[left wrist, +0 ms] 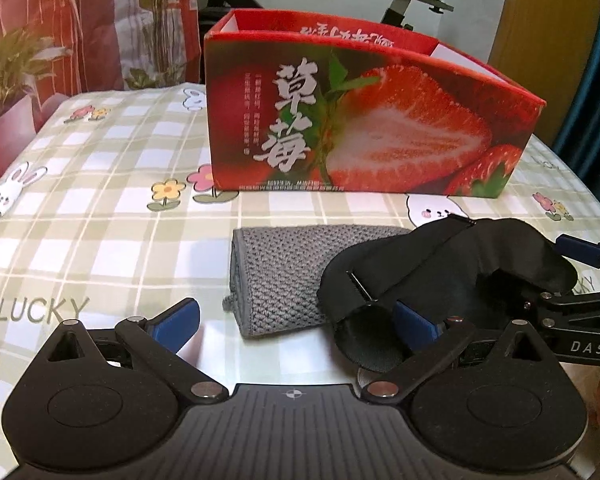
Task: Organize soft objects
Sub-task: 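Move both grippers to the black eye mask beside the grey cloth, then close the right gripper on the eye mask while the left gripper grasps its strap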
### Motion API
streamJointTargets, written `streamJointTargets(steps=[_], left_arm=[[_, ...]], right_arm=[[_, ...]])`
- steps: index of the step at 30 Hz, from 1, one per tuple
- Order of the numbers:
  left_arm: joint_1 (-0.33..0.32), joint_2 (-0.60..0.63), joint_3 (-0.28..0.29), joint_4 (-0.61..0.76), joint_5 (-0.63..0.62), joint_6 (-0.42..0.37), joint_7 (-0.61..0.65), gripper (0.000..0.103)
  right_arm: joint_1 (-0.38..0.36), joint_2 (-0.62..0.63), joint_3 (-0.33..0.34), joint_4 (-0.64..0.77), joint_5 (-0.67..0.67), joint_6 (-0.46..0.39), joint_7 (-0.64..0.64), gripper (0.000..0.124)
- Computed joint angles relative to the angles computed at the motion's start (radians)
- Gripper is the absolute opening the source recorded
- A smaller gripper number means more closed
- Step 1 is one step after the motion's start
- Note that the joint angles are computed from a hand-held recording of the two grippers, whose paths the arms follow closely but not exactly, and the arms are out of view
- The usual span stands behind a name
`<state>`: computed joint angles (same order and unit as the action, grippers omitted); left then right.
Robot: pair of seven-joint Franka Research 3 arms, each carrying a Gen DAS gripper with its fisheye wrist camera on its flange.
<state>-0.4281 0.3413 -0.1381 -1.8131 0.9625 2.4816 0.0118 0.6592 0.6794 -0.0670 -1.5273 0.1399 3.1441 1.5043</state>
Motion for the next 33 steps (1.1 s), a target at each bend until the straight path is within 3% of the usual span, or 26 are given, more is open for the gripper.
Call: streamJointTargets(steps=[7,18,24,33], left_arm=[[0.003,-0.006,0.010,-0.031,0.021,0.050,-0.067,0.103],[-0.011,-0.003,0.013,-0.032,0.087,0.032,-0.127,0.103],[-0.015,-0.005,0.014,-0.042,0.144,0.030,-0.199,0.103],[0.012,0.000,-0.002,-0.027,0.038,0.042,-0.081,0.103]], right_arm=[[-0.044,0.002,0.056,-0.003,0.019,0.007,-0.027,0.103],[-0.163,0.015,0.204,0.018,0.079,-0.023,-0.111,0.103],[-0.188,0.021,0.238,0.024,0.112,-0.026,-0.151,0.103],[-0.213,0.024,0.273,0.025,0.153,-0.024,-0.188,0.103]])
